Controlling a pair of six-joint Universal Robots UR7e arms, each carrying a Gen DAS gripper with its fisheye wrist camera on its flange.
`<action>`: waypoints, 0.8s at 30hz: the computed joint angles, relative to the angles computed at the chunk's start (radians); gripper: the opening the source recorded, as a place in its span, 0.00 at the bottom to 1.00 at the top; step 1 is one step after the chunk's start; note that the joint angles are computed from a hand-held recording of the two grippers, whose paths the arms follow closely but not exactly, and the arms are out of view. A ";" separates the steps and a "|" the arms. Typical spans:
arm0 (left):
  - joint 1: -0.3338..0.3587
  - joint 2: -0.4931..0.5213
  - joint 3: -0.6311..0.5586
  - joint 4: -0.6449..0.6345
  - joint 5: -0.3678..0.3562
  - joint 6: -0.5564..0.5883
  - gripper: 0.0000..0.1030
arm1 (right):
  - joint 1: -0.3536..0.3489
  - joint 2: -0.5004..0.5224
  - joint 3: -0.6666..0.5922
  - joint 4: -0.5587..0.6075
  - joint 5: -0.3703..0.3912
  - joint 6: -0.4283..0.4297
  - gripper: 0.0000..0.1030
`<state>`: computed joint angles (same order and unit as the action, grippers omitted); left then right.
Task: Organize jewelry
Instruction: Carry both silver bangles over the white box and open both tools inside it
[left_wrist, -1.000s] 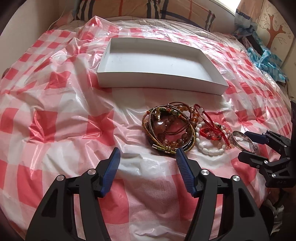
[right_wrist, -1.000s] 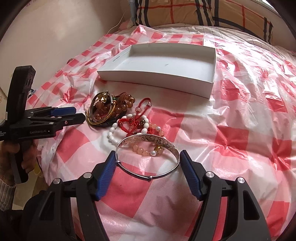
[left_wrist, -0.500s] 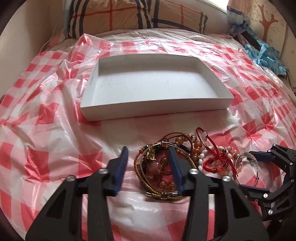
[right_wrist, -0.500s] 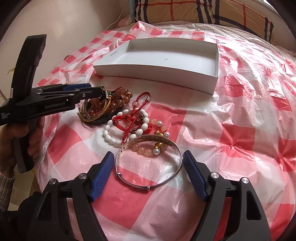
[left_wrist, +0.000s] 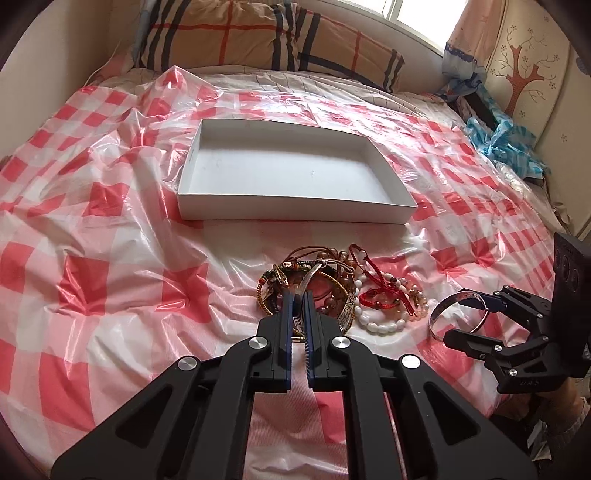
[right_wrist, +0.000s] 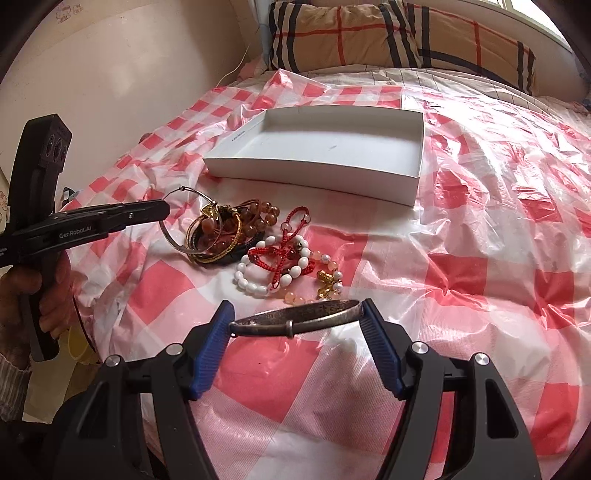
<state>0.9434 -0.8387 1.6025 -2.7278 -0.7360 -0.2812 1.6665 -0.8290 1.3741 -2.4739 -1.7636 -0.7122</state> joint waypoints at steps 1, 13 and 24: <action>-0.002 -0.002 0.006 0.005 0.004 -0.002 0.05 | -0.001 -0.002 0.003 0.001 -0.004 -0.002 0.66; 0.005 -0.024 0.025 -0.110 -0.052 -0.011 0.05 | -0.010 -0.012 0.008 -0.032 0.035 0.015 0.66; 0.019 0.057 -0.087 -0.253 -0.070 0.031 0.05 | 0.015 0.072 -0.117 -0.117 0.110 0.046 0.66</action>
<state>0.9628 -0.7820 1.5159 -2.9803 -0.8063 -0.2502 1.6813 -0.7568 1.2567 -2.5904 -1.6531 -0.6661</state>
